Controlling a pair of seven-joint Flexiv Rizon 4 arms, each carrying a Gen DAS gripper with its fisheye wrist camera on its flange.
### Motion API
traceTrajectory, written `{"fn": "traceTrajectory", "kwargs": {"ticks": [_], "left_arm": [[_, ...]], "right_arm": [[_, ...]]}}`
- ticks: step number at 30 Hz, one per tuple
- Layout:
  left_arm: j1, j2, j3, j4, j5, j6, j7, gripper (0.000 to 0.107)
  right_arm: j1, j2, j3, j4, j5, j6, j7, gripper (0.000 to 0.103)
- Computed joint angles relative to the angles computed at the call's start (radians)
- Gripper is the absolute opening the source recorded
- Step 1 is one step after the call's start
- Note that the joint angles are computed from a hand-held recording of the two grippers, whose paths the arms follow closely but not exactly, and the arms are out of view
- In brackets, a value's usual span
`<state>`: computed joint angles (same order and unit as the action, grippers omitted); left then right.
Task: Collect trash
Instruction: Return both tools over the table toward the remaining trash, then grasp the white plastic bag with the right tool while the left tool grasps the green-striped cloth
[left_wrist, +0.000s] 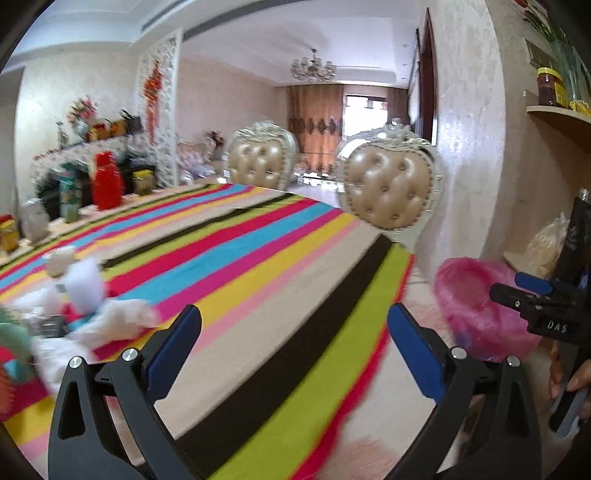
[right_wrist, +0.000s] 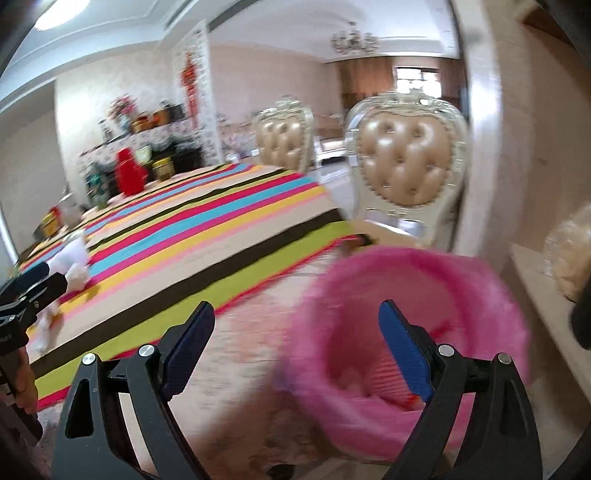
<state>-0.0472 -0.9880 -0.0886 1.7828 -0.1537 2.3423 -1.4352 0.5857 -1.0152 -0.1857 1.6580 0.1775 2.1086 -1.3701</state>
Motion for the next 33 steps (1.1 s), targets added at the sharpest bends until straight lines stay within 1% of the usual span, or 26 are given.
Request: {"fn": "traceTrajectory", "kwargs": {"ticks": [3, 5, 9, 11, 14, 15, 18, 22, 26, 27, 28, 32, 33], "left_arm": [[-0.01, 0.024, 0.047, 0.086, -0.057, 0.072, 0.0, 0.098], [0.008, 0.044, 0.062, 0.154, -0.086, 0.12, -0.016, 0.098], [0.064, 0.079, 0.09, 0.287, -0.129, 0.202, -0.07, 0.098], [0.094, 0.091, 0.101, 0.337, -0.137, 0.226, -0.095, 0.098], [0.155, 0.108, 0.118, 0.419, -0.145, 0.258, -0.154, 0.098], [0.167, 0.112, 0.121, 0.433, -0.145, 0.262, -0.169, 0.098], [0.254, 0.131, 0.126, 0.497, -0.109, 0.28, -0.266, 0.098], [0.289, 0.14, 0.16, 0.556, -0.105, 0.319, -0.325, 0.098], [0.284, 0.155, 0.182, 0.595, -0.137, 0.323, -0.329, 0.098], [0.294, 0.158, 0.185, 0.602, -0.126, 0.322, -0.335, 0.098], [0.297, 0.159, 0.185, 0.605, -0.123, 0.321, -0.339, 0.098], [0.293, 0.166, 0.189, 0.612, -0.133, 0.312, -0.344, 0.098], [0.288, 0.169, 0.189, 0.611, -0.141, 0.305, -0.341, 0.098]], "right_arm": [[0.025, -0.003, 0.028, -0.017, -0.05, -0.025, -0.013, 0.085], [0.038, -0.009, 0.05, -0.041, -0.091, -0.044, -0.018, 0.085], [0.045, -0.026, 0.109, -0.094, -0.194, -0.082, -0.018, 0.085], [0.042, -0.035, 0.148, -0.119, -0.26, -0.104, -0.019, 0.085], [0.052, -0.05, 0.183, -0.151, -0.336, -0.129, -0.023, 0.085], [0.055, -0.055, 0.194, -0.162, -0.36, -0.138, -0.024, 0.085], [0.051, -0.069, 0.233, -0.197, -0.426, -0.174, -0.02, 0.085], [0.037, -0.093, 0.295, -0.252, -0.519, -0.234, -0.014, 0.085], [0.011, -0.137, 0.377, -0.335, -0.605, -0.314, -0.013, 0.085], [0.002, -0.149, 0.398, -0.354, -0.62, -0.334, -0.015, 0.085], [-0.012, -0.167, 0.435, -0.387, -0.639, -0.375, -0.017, 0.085], [-0.048, -0.234, 0.569, -0.501, -0.658, -0.501, -0.075, 0.085], [-0.049, -0.246, 0.587, -0.524, -0.653, -0.525, -0.094, 0.085]]}}
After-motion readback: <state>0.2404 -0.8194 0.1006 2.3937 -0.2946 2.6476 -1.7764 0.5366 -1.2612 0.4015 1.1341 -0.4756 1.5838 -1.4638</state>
